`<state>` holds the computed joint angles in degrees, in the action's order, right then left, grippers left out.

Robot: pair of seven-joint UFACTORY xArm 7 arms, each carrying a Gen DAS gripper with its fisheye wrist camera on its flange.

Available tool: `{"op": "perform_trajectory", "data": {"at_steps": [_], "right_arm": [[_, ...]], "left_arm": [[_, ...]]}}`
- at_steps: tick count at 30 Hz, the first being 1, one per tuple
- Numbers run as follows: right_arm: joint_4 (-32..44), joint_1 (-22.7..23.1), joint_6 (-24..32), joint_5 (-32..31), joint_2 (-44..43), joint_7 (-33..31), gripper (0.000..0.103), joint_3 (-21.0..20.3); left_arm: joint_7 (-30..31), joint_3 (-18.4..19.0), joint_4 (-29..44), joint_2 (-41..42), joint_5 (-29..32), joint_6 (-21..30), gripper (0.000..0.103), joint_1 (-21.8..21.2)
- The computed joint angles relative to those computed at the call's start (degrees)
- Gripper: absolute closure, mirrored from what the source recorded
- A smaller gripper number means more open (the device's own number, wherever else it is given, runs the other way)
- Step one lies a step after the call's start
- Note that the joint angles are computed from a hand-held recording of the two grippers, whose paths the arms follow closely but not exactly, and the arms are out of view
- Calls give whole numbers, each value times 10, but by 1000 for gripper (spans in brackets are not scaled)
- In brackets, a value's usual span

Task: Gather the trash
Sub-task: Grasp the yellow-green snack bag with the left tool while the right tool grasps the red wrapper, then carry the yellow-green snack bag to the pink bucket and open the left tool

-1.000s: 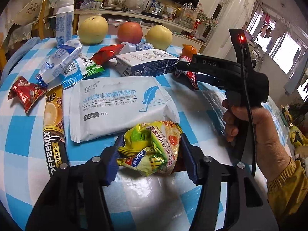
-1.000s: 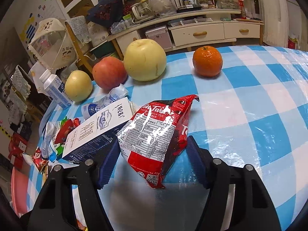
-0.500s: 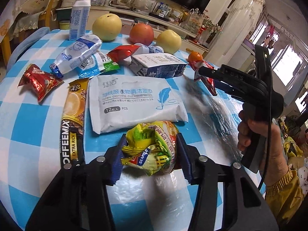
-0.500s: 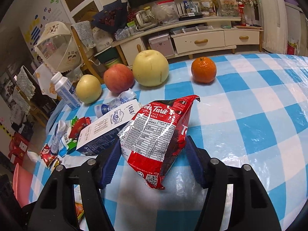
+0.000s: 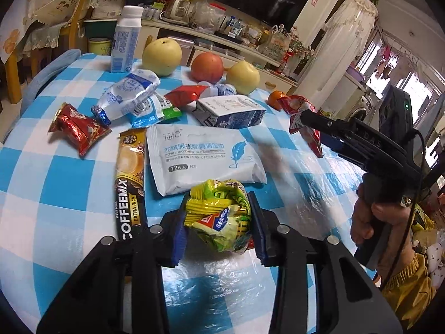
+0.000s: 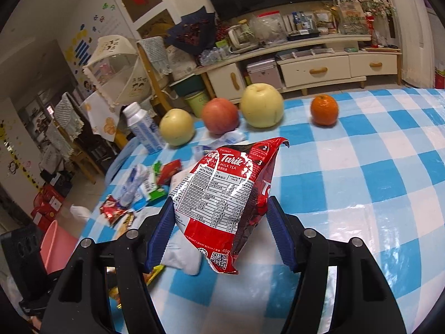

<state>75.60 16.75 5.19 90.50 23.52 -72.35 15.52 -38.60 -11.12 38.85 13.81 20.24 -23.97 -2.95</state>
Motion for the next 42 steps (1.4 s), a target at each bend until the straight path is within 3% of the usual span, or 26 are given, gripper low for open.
{"op": "perform_trajectory", "data": {"at_steps": [5,14,24,28,31,33,36,42], "right_arm": [[-13,21,6,33,-24,-44,37,2],[-30,56,32,41,-49,-40,37,-4],[-27,104,51,47,-70,-30,37,4],[-4,132,46,3,-51,-2,37,24],[22,151,44,-53,-27,32,37,46],[43,162,43,-94,-7,61,37,62],[84,179,44,-147,29,101,37,82],[181,242,63,-305,106,233,37,70]], "left_arm": [[-2,11,-22,-21,-1,-23,64,1],[-17,31,-49,-50,3,-44,64,2],[-29,96,-137,-147,-19,-96,64,23],[-13,126,-181,-201,-60,-89,64,35],[51,117,-216,-248,-150,-70,64,54],[64,128,-233,-270,-178,-63,64,61],[128,89,-255,-304,-291,-43,64,105],[146,94,-294,-356,-390,-25,64,161]]}}
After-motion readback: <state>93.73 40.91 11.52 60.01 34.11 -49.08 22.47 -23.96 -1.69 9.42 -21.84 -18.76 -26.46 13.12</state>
